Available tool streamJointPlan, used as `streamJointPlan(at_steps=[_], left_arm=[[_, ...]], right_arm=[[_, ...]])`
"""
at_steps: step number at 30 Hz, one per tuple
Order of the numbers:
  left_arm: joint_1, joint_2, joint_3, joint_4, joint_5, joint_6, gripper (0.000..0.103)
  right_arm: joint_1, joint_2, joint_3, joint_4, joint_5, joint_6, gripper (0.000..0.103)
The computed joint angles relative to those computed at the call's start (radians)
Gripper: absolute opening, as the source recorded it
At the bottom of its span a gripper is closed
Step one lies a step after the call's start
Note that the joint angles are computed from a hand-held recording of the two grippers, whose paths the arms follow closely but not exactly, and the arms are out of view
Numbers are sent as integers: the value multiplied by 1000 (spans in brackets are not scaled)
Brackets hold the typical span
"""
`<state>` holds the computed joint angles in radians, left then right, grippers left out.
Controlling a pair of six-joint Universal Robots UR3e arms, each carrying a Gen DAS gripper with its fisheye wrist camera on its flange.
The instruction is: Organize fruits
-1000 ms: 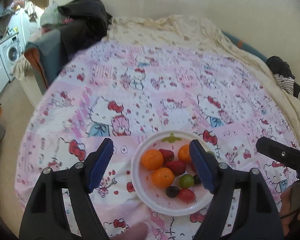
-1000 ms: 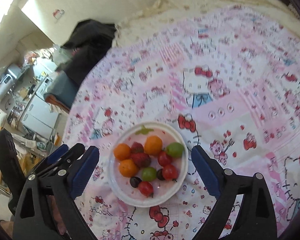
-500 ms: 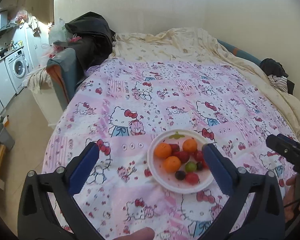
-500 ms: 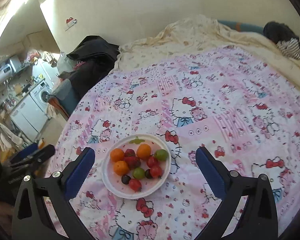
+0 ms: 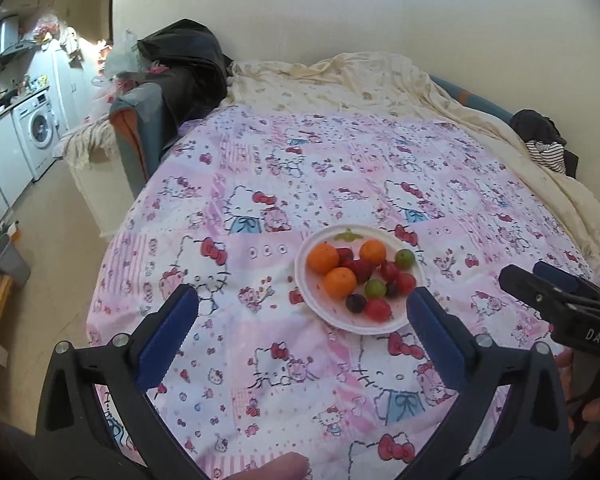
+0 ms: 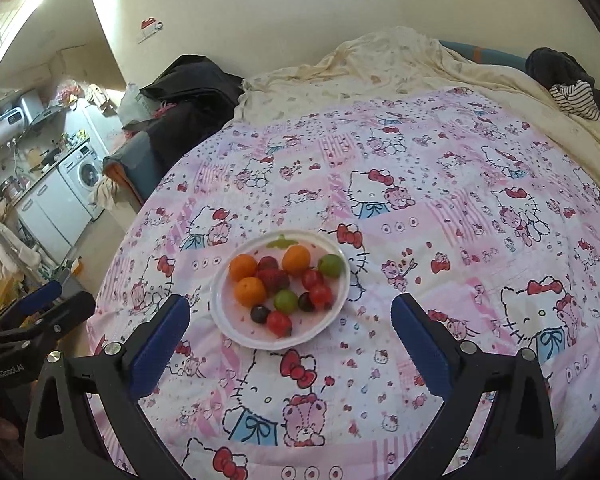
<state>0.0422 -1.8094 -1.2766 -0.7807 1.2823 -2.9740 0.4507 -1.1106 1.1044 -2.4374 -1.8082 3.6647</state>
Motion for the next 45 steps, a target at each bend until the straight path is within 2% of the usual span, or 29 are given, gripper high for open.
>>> streamJointPlan(at_steps=[5, 9, 14, 45], left_arm=[[1, -11, -37, 55, 8, -11, 103], [6, -30, -17, 22, -4, -31, 103], [-8, -36, -18, 48, 18, -23, 103], [-11, -32, -24, 44, 21, -20, 103]], right_arm=[[32, 61, -83, 50, -51, -25, 103], [43, 92, -123, 72, -68, -33, 103], [58, 124, -163, 91, -111, -47, 103], [61, 138, -190, 95, -127, -39, 103]])
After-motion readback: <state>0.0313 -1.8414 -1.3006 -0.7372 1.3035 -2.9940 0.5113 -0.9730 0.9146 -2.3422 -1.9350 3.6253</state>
